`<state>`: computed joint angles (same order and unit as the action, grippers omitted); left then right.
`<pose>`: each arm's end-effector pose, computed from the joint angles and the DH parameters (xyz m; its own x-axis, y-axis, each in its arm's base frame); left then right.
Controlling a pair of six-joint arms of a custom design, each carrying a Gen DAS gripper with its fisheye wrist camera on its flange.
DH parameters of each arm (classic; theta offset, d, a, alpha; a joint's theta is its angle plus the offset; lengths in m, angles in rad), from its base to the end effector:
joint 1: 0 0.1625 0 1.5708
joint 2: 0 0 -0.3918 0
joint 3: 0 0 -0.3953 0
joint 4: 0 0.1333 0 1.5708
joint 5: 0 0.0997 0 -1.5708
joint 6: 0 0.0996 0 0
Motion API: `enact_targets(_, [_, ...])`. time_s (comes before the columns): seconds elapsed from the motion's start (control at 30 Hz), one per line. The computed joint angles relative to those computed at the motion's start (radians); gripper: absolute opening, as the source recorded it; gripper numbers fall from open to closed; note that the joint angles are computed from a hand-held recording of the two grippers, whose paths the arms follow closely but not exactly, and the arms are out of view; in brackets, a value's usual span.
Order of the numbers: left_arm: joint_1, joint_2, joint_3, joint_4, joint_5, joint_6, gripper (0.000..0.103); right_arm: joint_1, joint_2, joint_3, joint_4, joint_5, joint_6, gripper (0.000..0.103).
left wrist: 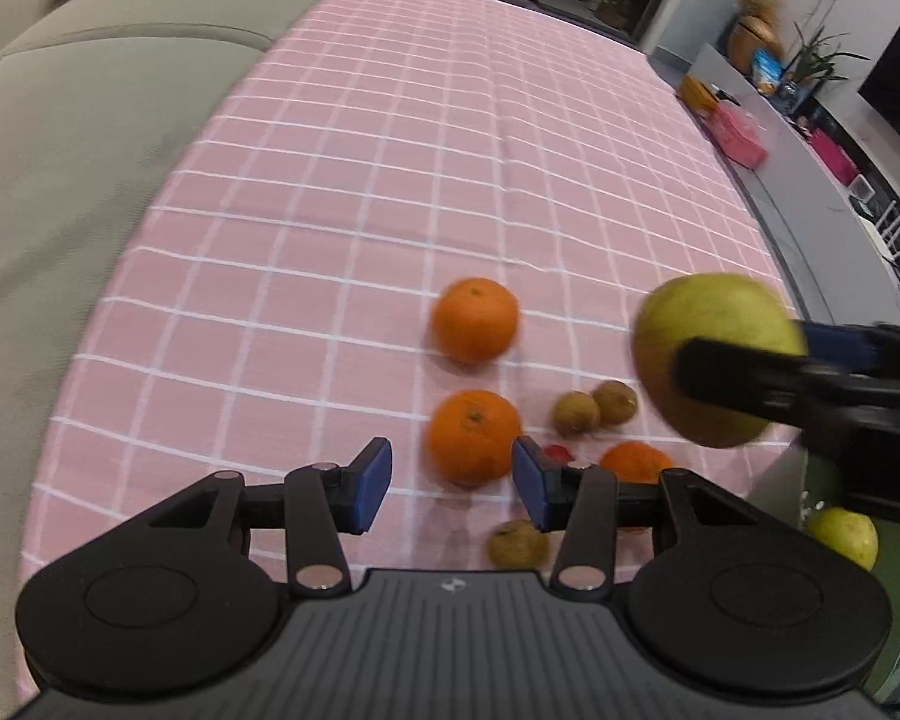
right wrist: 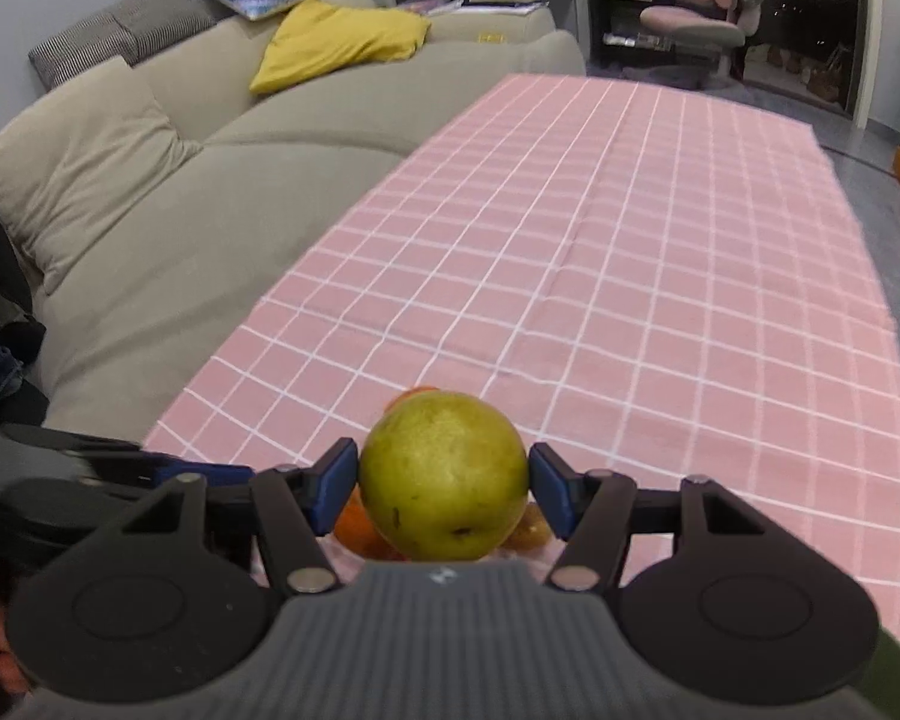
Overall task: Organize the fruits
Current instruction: 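Grasp a second pear with the right tool while the left tool grasps an orange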
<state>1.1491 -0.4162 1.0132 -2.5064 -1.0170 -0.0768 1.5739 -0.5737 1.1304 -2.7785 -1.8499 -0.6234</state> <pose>-0.1611 -0.8127 0.0519 -0.8747 0.1222 -0.4691 0.3199 0.8725 -0.3692 0.1083 -0.8017 0.1505 -0.7795 -0.3313 0.5317 -0.5635 0.7416 -0.3641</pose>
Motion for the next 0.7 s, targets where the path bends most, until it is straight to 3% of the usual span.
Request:
enact_targets(0.13, [-0.002,0.03,-0.026,0.017,-0.007,0.0,0.054,-0.001,-0.095,0.114,-0.056,-0.013,-0.002,0.059])
enact_targets(0.37, [-0.002,0.072,-0.086,0.071,0.02,-0.021,0.053,-0.023,-0.226,0.262,-0.119,-0.109,0.03,0.059])
enact_targets(0.53, [-0.003,0.099,-0.123,0.081,0.025,-0.031,0.052,-0.053,-0.28,0.305,-0.083,-0.162,0.108,0.06])
enact_targets(0.7, [-0.001,0.124,-0.171,0.097,0.032,-0.039,0.052,-0.068,-0.272,0.3,-0.052,-0.177,0.145,0.06])
